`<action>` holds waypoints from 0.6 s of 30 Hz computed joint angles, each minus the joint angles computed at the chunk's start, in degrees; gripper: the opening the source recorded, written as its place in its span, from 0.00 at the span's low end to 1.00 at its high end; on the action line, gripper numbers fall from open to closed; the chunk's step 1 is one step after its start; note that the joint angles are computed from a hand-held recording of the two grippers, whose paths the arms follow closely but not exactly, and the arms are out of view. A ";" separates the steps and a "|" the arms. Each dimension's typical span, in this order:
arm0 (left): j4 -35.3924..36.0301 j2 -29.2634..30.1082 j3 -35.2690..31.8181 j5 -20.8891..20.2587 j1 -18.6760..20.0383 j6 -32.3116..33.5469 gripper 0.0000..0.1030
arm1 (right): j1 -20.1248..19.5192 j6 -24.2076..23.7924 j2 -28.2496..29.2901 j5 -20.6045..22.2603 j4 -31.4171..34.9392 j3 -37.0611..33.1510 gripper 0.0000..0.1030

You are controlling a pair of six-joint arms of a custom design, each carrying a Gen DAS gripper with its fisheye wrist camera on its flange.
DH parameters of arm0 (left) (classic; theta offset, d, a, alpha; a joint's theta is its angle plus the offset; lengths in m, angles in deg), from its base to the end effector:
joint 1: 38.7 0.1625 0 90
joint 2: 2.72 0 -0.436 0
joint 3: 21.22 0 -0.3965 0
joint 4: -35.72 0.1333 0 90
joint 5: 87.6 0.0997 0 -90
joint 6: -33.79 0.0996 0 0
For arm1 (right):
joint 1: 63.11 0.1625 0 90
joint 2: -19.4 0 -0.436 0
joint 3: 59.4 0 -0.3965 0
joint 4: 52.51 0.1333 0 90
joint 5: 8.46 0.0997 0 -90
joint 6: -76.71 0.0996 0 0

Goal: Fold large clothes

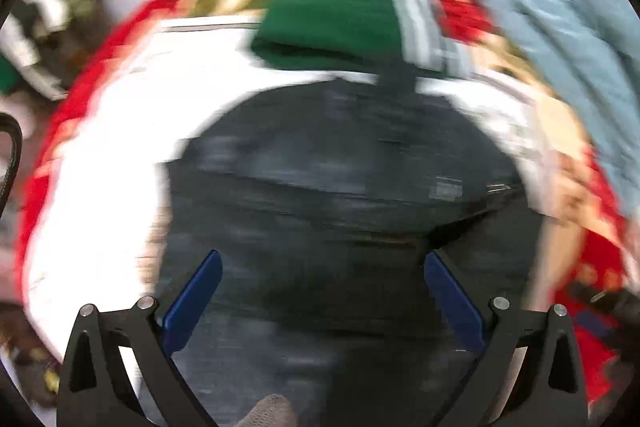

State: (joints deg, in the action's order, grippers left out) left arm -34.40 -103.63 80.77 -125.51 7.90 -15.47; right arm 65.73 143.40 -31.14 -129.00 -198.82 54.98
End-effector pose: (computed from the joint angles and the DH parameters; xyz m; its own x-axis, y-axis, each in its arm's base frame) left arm -0.1107 -0.4254 0.4903 -0.6509 -0.1047 -0.7519 0.2274 0.9180 -0.3248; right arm 0.4028 -0.3684 0.0451 -0.8199 0.4749 0.3197 0.3317 0.8492 -0.4108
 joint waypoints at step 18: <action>-1.55 3.35 -1.95 11.65 21.52 1.76 1.00 | -6.46 -4.64 14.96 4.87 12.37 -15.32 0.28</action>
